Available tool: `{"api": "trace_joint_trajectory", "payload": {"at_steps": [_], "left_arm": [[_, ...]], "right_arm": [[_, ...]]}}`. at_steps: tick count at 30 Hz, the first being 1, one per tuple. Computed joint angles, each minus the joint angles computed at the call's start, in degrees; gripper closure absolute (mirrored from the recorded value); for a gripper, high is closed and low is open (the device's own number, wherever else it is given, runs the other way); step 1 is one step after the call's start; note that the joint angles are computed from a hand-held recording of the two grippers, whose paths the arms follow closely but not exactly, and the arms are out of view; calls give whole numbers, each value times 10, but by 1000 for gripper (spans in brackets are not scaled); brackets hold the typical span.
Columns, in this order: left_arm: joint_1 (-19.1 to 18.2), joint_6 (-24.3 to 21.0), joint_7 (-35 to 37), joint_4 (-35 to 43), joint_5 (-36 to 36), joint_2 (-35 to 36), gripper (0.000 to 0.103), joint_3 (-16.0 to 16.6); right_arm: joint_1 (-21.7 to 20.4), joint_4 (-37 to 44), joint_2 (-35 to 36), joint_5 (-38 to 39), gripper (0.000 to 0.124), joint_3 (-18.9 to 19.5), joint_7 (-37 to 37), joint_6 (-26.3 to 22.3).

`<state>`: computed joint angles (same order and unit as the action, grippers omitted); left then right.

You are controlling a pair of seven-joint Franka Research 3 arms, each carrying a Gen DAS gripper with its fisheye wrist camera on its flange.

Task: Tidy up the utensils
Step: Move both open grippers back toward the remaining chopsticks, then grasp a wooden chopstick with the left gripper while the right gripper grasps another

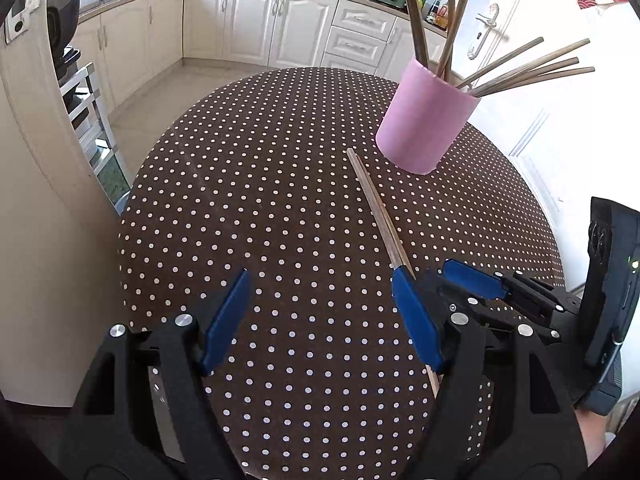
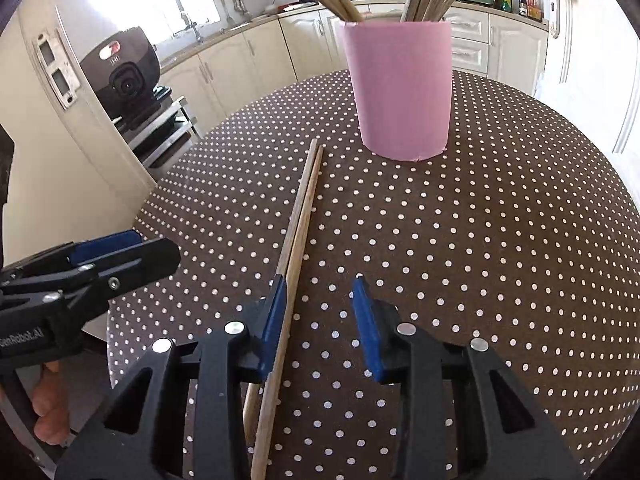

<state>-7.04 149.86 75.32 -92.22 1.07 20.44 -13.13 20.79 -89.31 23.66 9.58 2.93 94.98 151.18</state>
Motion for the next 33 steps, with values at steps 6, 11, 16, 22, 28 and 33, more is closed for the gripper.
{"api": "trace_joint_trajectory", "payload": {"at_steps": [6, 11, 16, 22, 28, 33], "left_arm": [[-2, -5, -5, 14, 6, 11, 30, 2], [-5, -8, -9, 18, 13, 15, 30, 4], [-7, -11, -16, 23, 19, 18, 30, 5], [-11, -22, -25, 36, 28, 27, 29, 8], [-16, -40, -31, 60, 32, 43, 29, 6], [-21, -61, -29, 95, 29, 65, 29, 3]], "right_arm": [[5, 15, 10, -12, 92, -5, 4, -7], [21, 50, 33, -42, 92, -17, 24, -23], [26, 58, 38, -65, 93, -23, 32, -28], [38, 68, 48, -98, 106, -35, 46, -27], [1, 37, 30, -46, 119, -10, 9, -9], [-10, -2, 3, -25, 119, -10, -6, 1]]}}
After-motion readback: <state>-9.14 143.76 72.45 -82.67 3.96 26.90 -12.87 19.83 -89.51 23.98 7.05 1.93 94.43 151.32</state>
